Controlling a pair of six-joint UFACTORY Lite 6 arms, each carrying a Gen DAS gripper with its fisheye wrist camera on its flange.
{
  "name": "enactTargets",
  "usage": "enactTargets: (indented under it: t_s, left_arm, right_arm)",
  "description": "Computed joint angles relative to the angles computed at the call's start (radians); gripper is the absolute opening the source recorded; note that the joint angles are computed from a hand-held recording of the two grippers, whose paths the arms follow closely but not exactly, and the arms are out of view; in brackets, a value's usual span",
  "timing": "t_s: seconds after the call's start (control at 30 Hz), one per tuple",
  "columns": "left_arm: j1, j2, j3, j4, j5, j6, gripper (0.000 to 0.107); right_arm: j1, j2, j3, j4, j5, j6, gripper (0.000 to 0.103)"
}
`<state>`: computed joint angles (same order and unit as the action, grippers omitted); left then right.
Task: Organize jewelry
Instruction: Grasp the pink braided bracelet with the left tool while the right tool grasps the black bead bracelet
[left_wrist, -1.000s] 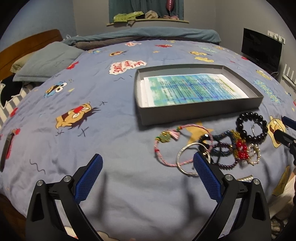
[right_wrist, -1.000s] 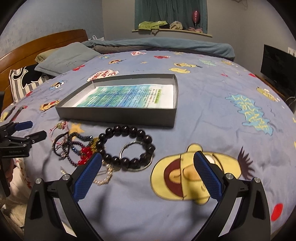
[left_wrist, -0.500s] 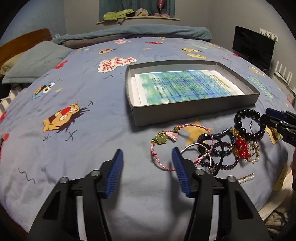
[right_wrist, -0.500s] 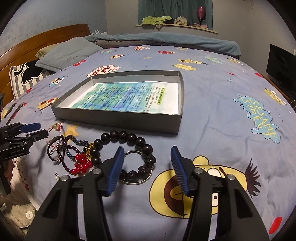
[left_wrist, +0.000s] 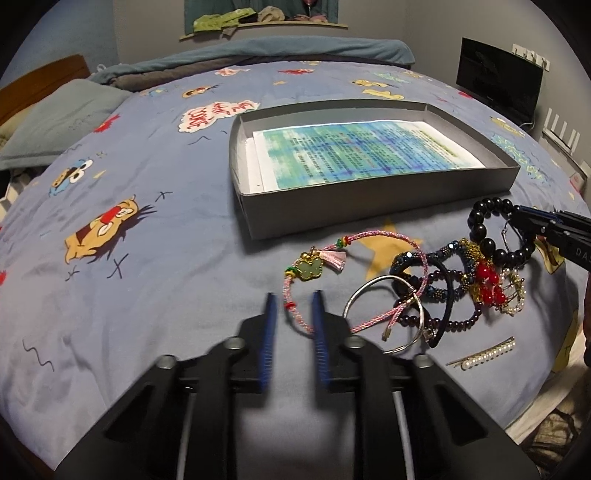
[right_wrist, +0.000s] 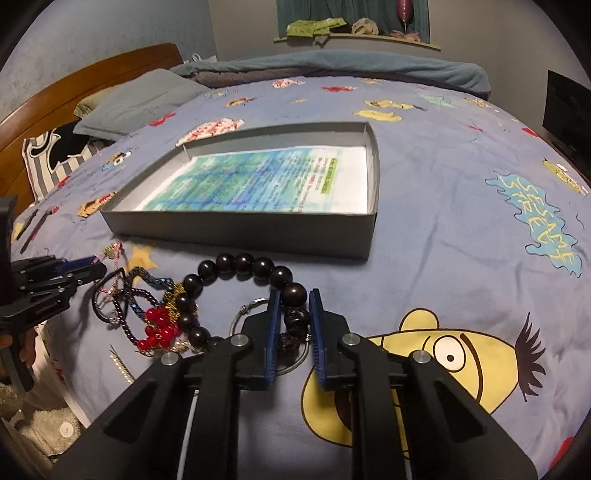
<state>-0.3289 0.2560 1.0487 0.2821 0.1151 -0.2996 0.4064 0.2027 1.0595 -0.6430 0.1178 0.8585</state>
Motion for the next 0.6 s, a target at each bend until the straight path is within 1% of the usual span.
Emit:
enactTargets:
  t_s: [0.03,0.07,0.1,0.17,0.2,0.23,0.3,0.33,0.37,0.47,0.5,0.53,0.6]
  left_arm:
    - [-0.001,-0.007,-0.005,-0.005,-0.002,0.008,0.009]
    - [-0.001,-0.011,-0.007,-0.035,-0.004,0.039,0.006]
    - [-0.001,-0.023,-0.015,-0.107,-0.01,0.113,0.005]
    - [-0.004,-0.049,-0.031,-0.144,-0.019,0.151,0.005]
    - [-0.007,-0.06,-0.035,-0.144,-0.022,0.152,0.005]
    - [-0.011,-0.075,-0.042,-0.129,-0.026,0.139,0.005]
    - [-0.021,-0.107,-0.052,-0.029,-0.024,0.045,0.005]
    - [-0.024,-0.127,-0.058,-0.024,-0.026,0.042,0.005]
    - [-0.026,-0.141,-0.06,-0.057,-0.025,0.076,0.005]
    - [-0.031,-0.187,-0.055,-0.275,-0.012,0.302,0.005]
    - [-0.035,-0.198,-0.052,-0.309,-0.008,0.338,0.005]
    - [-0.036,-0.208,-0.053,-0.341,-0.006,0.373,0.005]
    - [-0.041,-0.236,-0.053,-0.336,-0.001,0.373,0.005]
  right_arm:
    - [0.004,-0.014,-0.01,-0.059,-0.004,0.056,0.015]
    - [0.004,-0.021,-0.014,-0.076,-0.007,0.07,0.015]
    - [0.007,-0.034,-0.023,-0.118,-0.012,0.109,0.015]
    - [0.011,-0.055,-0.034,-0.17,-0.019,0.153,0.015]
    - [0.015,-0.064,-0.036,-0.215,-0.019,0.194,0.015]
    - [0.024,-0.081,-0.044,-0.302,-0.019,0.271,0.015]
    - [0.04,-0.101,-0.044,-0.385,-0.01,0.335,0.015]
    - [0.048,-0.108,-0.04,-0.381,-0.006,0.323,0.014]
    - [0.048,-0.112,-0.033,-0.334,-0.007,0.269,0.014]
    - [0.06,-0.126,-0.008,-0.212,0.003,0.135,0.014]
    - [0.063,-0.131,-0.002,-0.181,0.006,0.099,0.014]
    - [0.065,-0.137,0.007,-0.131,0.01,0.045,0.014]
    - [0.073,-0.151,0.013,-0.099,0.021,0.007,0.014]
